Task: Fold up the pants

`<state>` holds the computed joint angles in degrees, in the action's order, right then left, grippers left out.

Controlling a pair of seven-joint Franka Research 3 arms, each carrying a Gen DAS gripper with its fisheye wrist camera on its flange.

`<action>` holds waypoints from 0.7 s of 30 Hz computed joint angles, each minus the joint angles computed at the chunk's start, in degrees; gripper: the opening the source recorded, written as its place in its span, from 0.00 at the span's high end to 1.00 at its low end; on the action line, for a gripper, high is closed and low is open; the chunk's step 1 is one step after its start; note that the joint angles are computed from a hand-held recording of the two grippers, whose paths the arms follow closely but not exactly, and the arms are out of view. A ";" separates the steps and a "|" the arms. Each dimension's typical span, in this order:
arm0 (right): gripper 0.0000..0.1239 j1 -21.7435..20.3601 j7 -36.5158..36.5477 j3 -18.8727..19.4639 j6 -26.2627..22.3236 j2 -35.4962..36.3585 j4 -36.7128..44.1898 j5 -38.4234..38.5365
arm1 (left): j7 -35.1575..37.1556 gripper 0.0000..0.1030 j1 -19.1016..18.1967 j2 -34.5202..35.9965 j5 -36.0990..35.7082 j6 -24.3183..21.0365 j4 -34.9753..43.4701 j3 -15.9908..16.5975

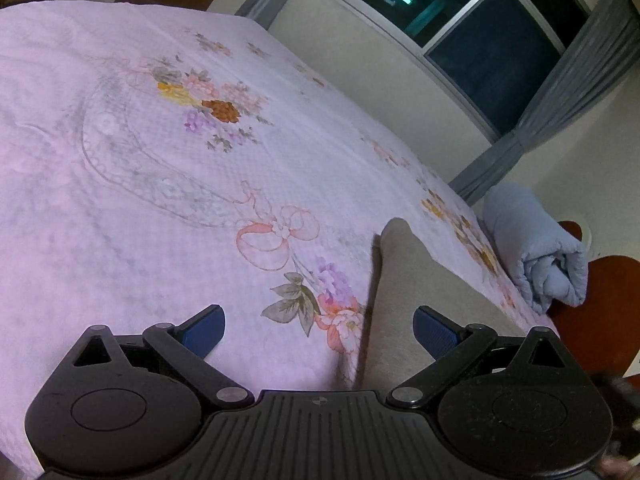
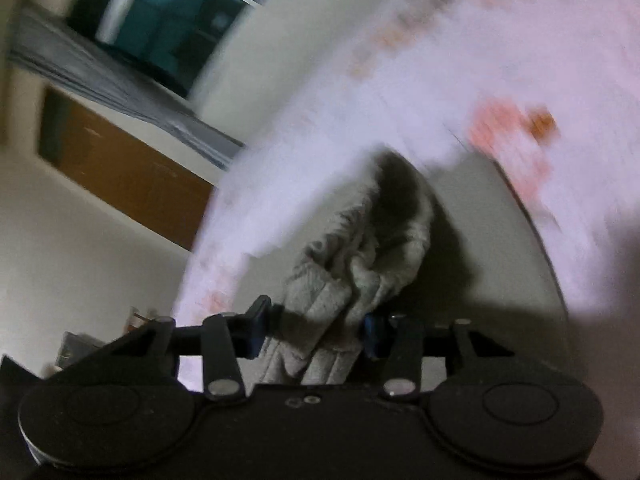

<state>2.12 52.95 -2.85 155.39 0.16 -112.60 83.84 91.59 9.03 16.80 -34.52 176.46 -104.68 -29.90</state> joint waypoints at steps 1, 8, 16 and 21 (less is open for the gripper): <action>0.70 -0.70 -3.47 0.76 0.38 -1.24 -0.19 3.01 | -0.17 0.03 -0.16 0.07 0.26 -0.07 0.11 0.18; 0.70 -2.61 11.33 -2.36 -1.72 -0.66 -7.03 -5.06 | -0.58 0.03 -0.77 0.96 1.47 -1.58 0.94 0.68; 0.36 -2.30 -0.27 -4.93 2.80 -6.38 -9.66 3.61 | 5.54 0.03 0.60 3.64 0.35 -4.32 5.06 -2.27; 0.35 -4.04 0.49 -6.97 -2.13 -4.70 -9.12 2.85 | 9.61 0.03 -2.35 9.84 1.23 -10.67 13.81 -2.44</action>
